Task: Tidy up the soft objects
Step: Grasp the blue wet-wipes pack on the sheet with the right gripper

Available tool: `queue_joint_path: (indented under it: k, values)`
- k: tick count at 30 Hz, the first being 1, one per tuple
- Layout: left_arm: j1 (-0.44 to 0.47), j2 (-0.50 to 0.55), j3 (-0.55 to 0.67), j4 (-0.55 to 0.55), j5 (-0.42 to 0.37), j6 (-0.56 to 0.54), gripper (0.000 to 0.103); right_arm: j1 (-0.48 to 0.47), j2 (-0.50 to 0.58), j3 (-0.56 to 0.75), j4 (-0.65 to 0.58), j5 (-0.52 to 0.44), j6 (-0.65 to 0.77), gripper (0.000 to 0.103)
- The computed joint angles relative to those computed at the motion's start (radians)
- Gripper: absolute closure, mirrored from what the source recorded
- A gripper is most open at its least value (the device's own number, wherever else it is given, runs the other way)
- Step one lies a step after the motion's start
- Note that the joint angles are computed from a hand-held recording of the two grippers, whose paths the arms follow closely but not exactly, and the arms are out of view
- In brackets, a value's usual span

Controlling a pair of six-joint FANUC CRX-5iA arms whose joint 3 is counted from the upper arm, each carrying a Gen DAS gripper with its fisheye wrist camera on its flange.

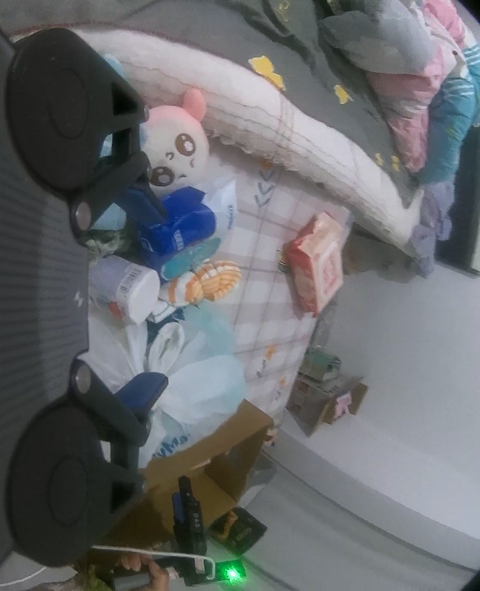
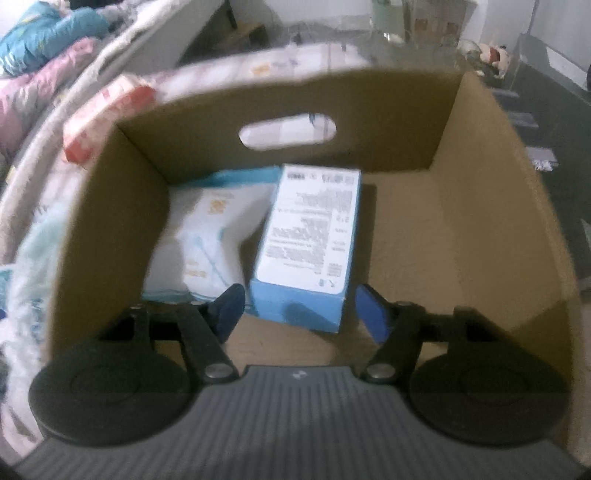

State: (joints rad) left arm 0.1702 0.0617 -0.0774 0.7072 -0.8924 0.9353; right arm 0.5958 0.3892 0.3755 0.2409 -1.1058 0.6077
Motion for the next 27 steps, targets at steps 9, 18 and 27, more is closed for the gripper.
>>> queue_joint_path:
  k: [9,18,27]
  values:
    - [0.014,-0.073,-0.121,0.130,0.115,-0.217,0.011,0.072,-0.082,0.015,0.027,0.159,-0.063,0.033]
    - [0.058,0.141,0.219,-0.080,-0.027,0.046,0.022,0.088,0.102,0.339,-0.504,0.259,0.114,0.043]
    - [0.023,0.556,0.831,-0.237,-0.442,0.257,0.032,0.072,0.354,0.640,-0.747,0.184,0.027,0.056]
